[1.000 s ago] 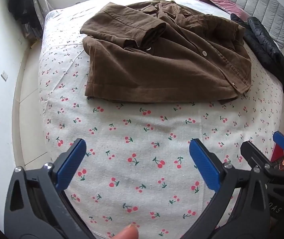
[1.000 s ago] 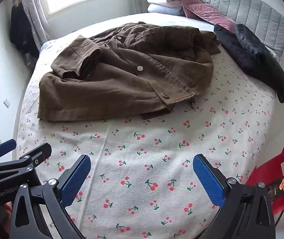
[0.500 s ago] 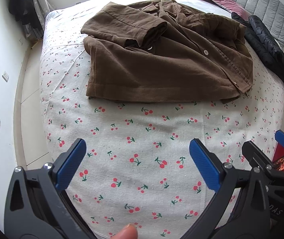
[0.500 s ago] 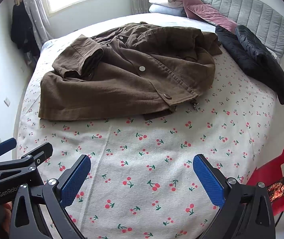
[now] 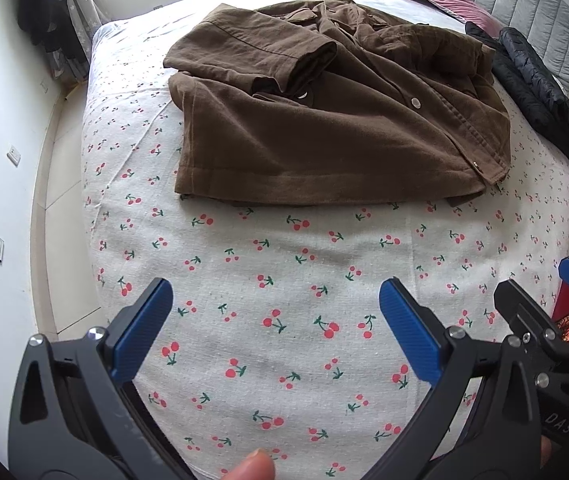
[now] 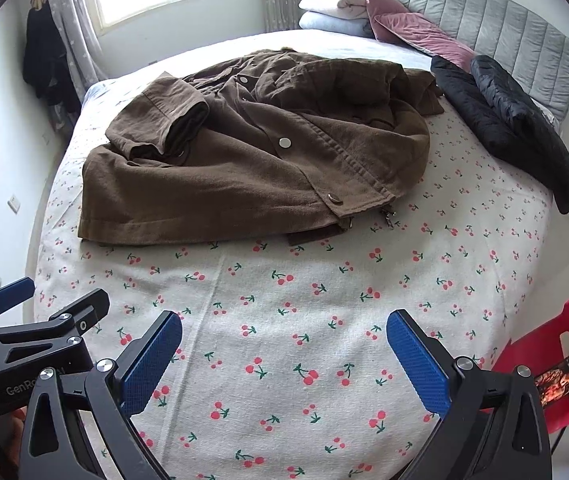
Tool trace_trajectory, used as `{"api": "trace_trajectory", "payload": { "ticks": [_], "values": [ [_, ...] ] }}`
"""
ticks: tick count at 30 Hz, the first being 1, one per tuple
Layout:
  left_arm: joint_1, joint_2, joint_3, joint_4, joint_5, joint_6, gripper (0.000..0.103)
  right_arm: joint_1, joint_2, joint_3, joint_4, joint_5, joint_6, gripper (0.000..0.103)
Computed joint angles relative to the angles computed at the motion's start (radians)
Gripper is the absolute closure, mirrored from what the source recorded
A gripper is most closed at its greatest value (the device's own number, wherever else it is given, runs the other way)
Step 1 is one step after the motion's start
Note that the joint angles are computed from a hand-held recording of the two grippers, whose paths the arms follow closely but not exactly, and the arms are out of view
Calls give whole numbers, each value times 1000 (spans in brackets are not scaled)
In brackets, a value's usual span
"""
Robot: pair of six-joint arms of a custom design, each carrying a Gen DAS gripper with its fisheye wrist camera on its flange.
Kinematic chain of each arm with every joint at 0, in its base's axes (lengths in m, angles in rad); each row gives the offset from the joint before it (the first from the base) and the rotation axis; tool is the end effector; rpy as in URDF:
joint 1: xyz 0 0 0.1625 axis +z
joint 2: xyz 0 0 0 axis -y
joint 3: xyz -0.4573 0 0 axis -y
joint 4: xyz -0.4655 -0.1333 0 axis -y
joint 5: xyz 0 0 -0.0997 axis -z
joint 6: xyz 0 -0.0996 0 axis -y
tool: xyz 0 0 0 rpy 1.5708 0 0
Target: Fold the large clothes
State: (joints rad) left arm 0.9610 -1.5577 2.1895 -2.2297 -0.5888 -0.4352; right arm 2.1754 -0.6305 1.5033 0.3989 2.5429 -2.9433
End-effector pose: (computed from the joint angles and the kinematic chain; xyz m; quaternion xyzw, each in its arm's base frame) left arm -0.0993 -0.5196 0.2922 0.0705 0.8790 -0.2456 0.4026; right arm 0.3772 -0.4563 -0.0075 0.1082 -0.8704 0.3018 0.3737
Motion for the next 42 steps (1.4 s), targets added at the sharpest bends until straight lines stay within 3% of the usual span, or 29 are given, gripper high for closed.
{"api": "trace_trajectory", "payload": {
  "ticks": [42],
  "values": [
    [11,3,-7,32,44,-39,0,-9,16,-16,29,-6,6,0]
  ]
}}
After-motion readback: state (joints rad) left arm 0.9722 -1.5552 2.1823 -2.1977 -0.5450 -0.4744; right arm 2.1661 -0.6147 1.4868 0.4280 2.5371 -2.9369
